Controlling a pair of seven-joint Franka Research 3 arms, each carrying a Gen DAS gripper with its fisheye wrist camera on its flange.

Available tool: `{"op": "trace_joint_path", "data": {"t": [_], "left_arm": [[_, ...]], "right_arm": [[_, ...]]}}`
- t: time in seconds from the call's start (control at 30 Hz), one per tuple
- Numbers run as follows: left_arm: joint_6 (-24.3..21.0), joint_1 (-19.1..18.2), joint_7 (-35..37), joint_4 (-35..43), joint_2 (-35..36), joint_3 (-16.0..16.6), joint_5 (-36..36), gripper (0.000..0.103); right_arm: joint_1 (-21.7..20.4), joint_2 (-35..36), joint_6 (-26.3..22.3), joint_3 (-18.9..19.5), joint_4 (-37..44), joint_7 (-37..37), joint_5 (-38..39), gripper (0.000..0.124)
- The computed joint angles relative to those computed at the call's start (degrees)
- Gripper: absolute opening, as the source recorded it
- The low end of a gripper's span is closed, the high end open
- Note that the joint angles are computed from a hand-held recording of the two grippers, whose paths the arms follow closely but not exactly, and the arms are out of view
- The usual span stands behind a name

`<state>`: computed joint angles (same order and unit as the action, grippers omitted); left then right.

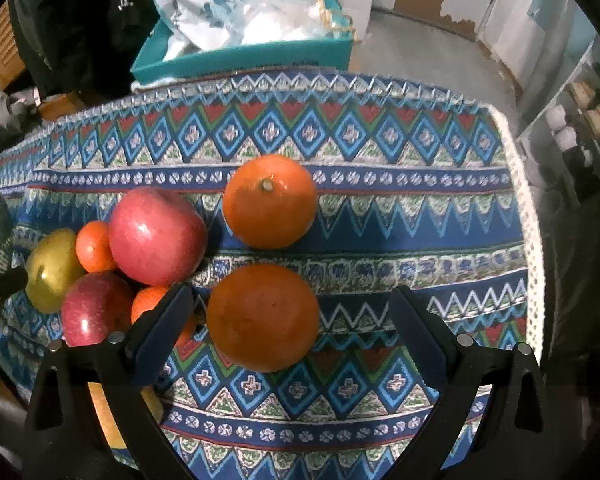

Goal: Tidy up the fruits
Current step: 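Grasp the yellow-green pear with the left tool while the right tool grasps a large orange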

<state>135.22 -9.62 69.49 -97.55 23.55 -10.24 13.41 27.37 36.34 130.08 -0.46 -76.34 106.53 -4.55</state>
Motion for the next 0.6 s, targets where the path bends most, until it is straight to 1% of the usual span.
{"op": "trace_joint_path", "data": {"t": [0.13, 0.27, 0.43, 0.47, 0.57, 0.6], "left_arm": [[-0.4, 0.2, 1.0, 1.6, 1.6, -0.4, -0.9, 0.102], [-0.7, 0.5, 2.1, 2.9, 3.5, -0.9, -2.5, 0.102], [0.2, 1.9, 4.7, 3.3, 5.1, -2.0, -6.2, 0.101], [0.4, 2.1, 5.3, 3.2, 5.3, -2.1, -6.7, 0.100], [0.4, 3.4, 8.1, 3.6, 6.5, -3.2, -9.7, 0.088], [0.3, 3.9, 9.2, 3.9, 7.0, -3.7, -11.1, 0.080]], "right_arm": [[-0.9, 0.7, -0.4, 0.7, 0.4, -0.9, 1.8, 0.093], [-1.6, 1.8, -1.2, 1.3, 1.4, -1.8, 3.7, 0.093], [-1.1, 3.6, -2.5, 1.2, 3.3, -2.4, 4.1, 0.091], [-1.2, 3.9, -2.8, 1.3, 3.6, -2.7, 4.3, 0.089], [-1.4, 4.2, -3.0, 1.6, 3.3, -3.6, 5.1, 0.083], [-1.6, 4.3, -2.8, 1.8, 3.1, -4.0, 5.6, 0.081]]}}
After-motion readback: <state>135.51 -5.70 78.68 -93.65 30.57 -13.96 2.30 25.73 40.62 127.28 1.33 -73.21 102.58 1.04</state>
